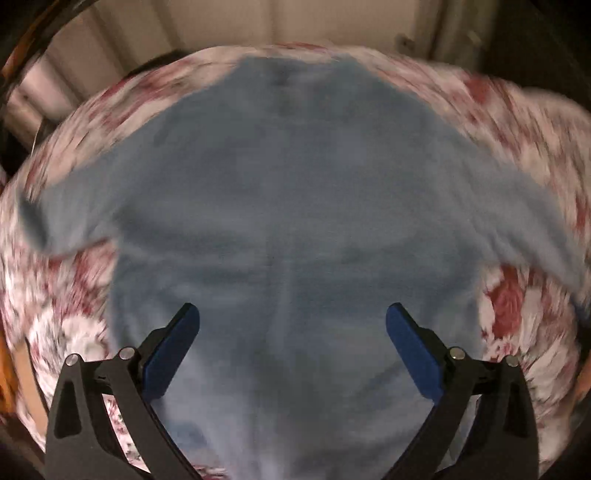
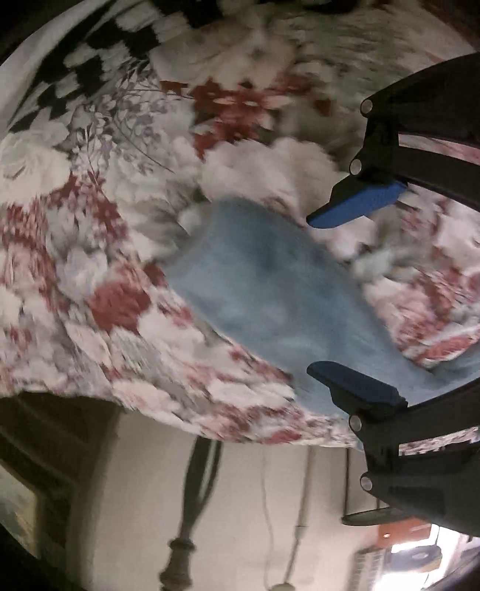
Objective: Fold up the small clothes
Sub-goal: 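Grasp the jacket sleeve cuff with the right gripper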
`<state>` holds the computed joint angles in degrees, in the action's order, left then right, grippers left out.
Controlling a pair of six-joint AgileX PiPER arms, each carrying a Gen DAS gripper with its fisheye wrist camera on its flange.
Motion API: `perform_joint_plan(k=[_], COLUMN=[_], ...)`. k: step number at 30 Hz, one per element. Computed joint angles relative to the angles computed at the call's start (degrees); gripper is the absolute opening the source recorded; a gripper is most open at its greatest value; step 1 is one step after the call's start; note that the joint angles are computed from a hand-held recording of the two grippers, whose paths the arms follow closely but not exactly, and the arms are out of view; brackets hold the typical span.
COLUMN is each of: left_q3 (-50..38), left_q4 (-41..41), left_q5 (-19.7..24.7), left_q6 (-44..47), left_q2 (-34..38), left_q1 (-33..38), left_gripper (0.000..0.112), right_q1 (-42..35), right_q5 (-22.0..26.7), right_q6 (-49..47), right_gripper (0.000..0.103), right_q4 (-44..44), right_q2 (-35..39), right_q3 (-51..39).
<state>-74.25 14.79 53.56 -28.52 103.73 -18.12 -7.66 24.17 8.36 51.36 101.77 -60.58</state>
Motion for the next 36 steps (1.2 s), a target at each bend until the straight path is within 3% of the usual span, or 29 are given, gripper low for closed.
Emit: perform_joint_plan(k=[2, 7, 10, 13, 16, 19, 21, 22, 23, 24, 25, 26, 27, 29, 32, 34, 36], left_q3=[-2.57, -4.99, -5.88, -5.99, -4.84, -5.47, -5.47, -5.72, -6.67, -7.1, -7.04, -7.36, -7.7, -9.17, -9.08, -9.64, -10.3], left_q4=[0.17, 4.19, 1.78, -0.2, 1.22, 3.13, 4.44, 4.4, 4.04, 3.91, 4.02, 4.33, 4.75, 4.52, 2.79, 2.3, 2.26], left_q5=[1.87, 3.57, 3.76, 3.71, 2.75, 3.48, 3.56, 3.7, 4.59, 4.49, 4.17, 4.18, 4.09, 5.1, 4.3, 4.94, 6.42], left_q6=[0.09, -3.17, -2.61, -1.4, -2.25, -2.0, -2.6, -2.7, -3.01, -2.82, -3.14, -3.24, -3.98, -3.55, -3.27, -2.68, -1.85], left_q2=[4.06, 11.69, 12.5, 12.03, 9.42, 9.56, 9.97, 9.92, 9.73, 9.69, 9.3, 9.0, 9.54, 11.68, 13.23, 12.95, 11.85], left_q1=[-4.1, -8.76, -7.6, -6.14, -6.05, -7.5, -7.93, -7.82, -8.19, -7.87, -7.97, -7.94, -8.42, -7.91, -6.87, -6.58, -6.49], left_gripper=[0.098, 0.099, 0.099, 0.099, 0.099, 0.099, 0.099, 0.099, 0.098, 0.098, 0.098, 0.098, 0.098, 0.099, 0.099, 0.099, 0.099], right_q1=[-1.6, -4.37, -4.51, -3.84, -2.18, -4.63, -4.76, -4.9, -5.14, -4.67, -3.7, -2.93, -2.46, -1.89, -0.31, -1.27, -0.23], right_q5=[-0.62, 0.23, 0.57, -2.23, -4.19, 1.63, 0.51, 0.89, 1.32, -0.54, -2.54, -2.89, -3.26, -3.17, -0.62, 3.53, 2.81], right_q6=[-2.56, -14.01, -19.25, -22.62, -12.3, -2.05, -5.49, -7.32, -8.65, -8.26, -5.72, -0.98, 2.16, 6.15, 15.23, 17.95, 24.2], right_gripper=[0.062, 0.059, 0.009, 0.009, 0.009, 0.008, 0.02, 0.048, 0.061, 0.066, 0.062, 0.049, 0.011, 0.01, 0.01, 0.009, 0.01], right_q4=[2.06, 9.69, 10.95, 12.0, -2.66, -8.7, -5.16, -3.06, -1.1, -1.42, -4.04, -8.59, -10.85, -13.09, -27.23, -28.05, -31.27], right_q2=[1.2, 4.14, 4.01, 1.21, -0.19, 5.37, 5.21, 5.07, 4.58, 3.84, 3.86, 4.32, 4.5, 3.68, 4.82, 7.36, 5.89], right_q3=[-0.32, -2.0, -2.85, -3.15, -5.0, -4.49, -3.35, -3.84, -4.33, -3.67, -3.39, -4.0, -3.95, -4.18, -8.9, -10.06, -9.6])
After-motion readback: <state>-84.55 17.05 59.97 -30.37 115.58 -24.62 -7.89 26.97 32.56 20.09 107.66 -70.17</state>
